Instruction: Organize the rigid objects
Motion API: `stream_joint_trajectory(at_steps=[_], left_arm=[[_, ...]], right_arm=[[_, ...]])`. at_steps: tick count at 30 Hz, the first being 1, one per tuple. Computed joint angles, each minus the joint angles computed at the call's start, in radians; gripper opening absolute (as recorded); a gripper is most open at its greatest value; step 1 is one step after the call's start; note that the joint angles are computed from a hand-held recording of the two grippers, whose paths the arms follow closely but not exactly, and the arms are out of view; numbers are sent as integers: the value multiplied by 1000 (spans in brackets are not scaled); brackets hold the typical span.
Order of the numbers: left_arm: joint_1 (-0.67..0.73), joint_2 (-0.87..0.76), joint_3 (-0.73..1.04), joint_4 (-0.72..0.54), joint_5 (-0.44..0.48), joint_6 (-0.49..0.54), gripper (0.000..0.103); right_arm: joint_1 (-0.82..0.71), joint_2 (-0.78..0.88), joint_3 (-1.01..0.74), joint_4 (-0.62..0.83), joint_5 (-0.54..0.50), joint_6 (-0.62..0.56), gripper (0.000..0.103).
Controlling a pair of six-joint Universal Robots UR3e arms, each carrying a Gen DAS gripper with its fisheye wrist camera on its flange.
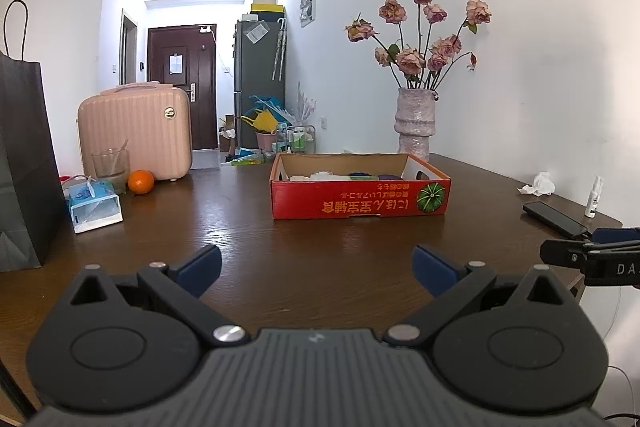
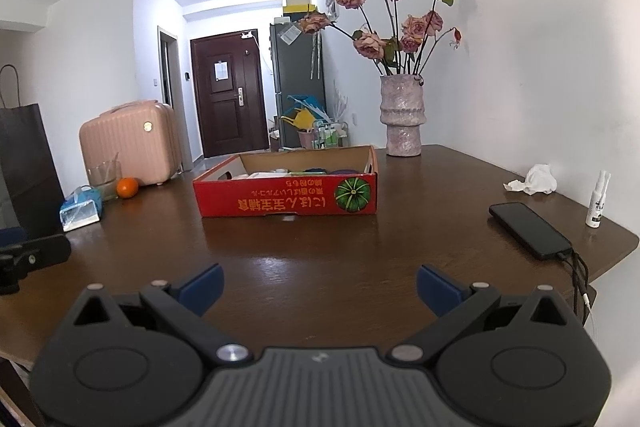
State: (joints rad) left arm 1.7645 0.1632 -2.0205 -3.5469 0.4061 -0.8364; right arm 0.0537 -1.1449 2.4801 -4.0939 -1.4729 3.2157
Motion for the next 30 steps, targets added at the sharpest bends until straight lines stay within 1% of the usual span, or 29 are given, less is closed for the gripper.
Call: stream_joint_trajectory(at_steps=[2,5,12,17,23,30], left_arm=[[8,-9,0,-6,8,9,103],[1,-13,-8,11,5,-5,103],[-17,4,-15,26,-19,-10,103],[-32,12,-24,46,-34,-31,103],[-32,12,-23,52,-34,-40,103],[-29,10,-24,49,-32,-33,103]], right_arm=[[0,-2,-1,3,-2,-3,103],[0,2,1,-8,-4,-2,103],[4,9,2,-15,-7,2,103],[4,14,0,-20,-6,-3,103],[10,12,-7,-9,-18,0,103],[5,11,-5,-7,-8,0,103]])
